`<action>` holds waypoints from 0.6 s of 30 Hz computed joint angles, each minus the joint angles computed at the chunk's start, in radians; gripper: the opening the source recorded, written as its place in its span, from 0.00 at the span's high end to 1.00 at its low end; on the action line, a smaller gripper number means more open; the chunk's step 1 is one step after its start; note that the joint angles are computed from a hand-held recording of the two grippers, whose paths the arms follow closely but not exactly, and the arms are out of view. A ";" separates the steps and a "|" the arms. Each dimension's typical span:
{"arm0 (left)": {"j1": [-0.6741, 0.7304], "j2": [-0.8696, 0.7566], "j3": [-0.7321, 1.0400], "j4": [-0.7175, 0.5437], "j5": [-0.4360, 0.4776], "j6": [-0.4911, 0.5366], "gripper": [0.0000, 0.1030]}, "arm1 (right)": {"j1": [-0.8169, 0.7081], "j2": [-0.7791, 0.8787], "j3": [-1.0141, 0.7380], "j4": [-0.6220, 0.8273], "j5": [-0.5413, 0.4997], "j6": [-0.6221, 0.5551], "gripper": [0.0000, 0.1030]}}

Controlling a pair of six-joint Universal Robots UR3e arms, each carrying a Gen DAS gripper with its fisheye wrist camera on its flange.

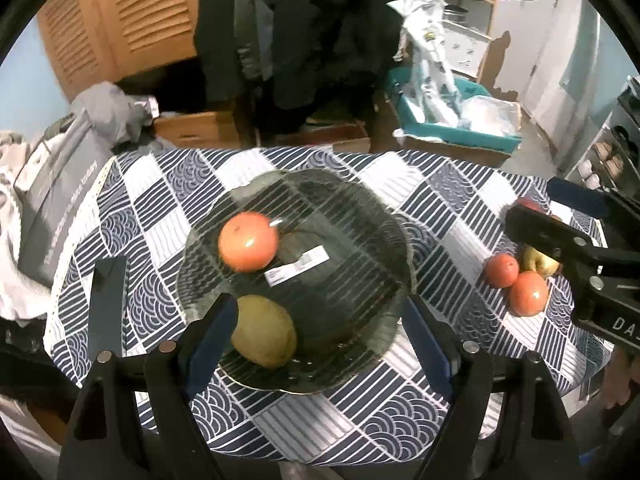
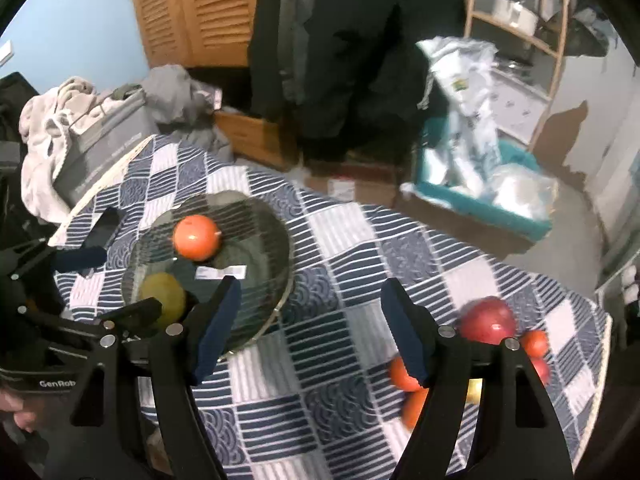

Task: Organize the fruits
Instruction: 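Withdraw both grippers from the plate back toward the remaining fruit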

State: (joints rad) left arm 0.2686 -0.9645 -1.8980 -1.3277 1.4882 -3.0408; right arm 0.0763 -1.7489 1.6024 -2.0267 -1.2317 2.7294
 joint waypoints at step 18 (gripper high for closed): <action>-0.338 -0.222 0.193 0.108 0.100 -0.217 0.17 | -0.433 -0.281 0.056 0.204 0.180 -0.205 0.21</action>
State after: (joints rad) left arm -0.0691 -1.1867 -1.7048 -1.2192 1.5887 -3.2573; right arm -0.3563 -2.0299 1.6579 -1.8225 -1.0519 2.5246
